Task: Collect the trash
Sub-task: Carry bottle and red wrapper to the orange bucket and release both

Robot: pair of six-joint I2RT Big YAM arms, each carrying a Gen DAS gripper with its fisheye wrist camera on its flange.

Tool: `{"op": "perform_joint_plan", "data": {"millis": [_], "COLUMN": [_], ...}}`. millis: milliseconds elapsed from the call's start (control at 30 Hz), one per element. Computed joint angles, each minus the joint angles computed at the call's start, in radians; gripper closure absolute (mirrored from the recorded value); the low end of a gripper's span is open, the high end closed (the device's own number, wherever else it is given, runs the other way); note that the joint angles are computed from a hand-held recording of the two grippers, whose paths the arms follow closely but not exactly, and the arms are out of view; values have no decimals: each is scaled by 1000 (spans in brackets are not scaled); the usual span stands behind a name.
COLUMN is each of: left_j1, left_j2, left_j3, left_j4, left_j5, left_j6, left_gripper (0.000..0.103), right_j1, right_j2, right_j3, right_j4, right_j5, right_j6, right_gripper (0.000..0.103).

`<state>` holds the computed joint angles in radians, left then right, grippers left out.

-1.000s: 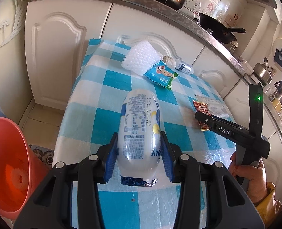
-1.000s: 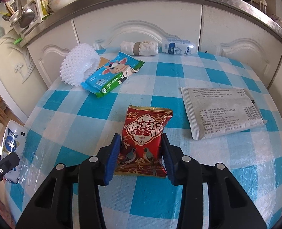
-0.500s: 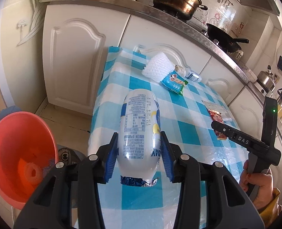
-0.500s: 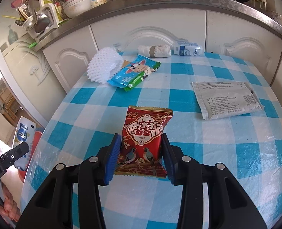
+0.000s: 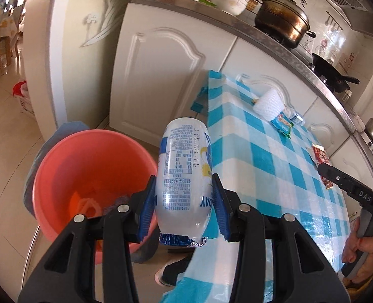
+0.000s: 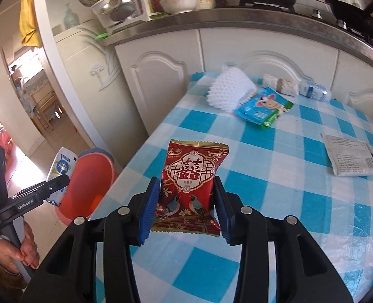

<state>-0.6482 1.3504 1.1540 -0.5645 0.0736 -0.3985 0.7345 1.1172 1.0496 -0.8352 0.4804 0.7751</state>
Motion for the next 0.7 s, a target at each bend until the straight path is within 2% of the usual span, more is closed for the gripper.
{"op": "perform_joint_plan", "data": {"millis": [300, 367, 700], "left_j1": [143, 166, 237], "left_j2": [-26, -25, 29], "left_j3": [-59, -68, -77], "left_j4": [-11, -9, 7], "left_j5": [-5, 2, 42], "left_j6": [-9, -11, -12], "left_gripper": [59, 59, 59], "right_j1": [56, 66, 73], "right_j2": [221, 283, 541], "right_j3": [210, 275, 509], "right_j4": [67, 34, -16], "right_j5": [-129, -138, -252], "right_j6": [-176, -195, -322], "right_gripper": [59, 59, 59]}}
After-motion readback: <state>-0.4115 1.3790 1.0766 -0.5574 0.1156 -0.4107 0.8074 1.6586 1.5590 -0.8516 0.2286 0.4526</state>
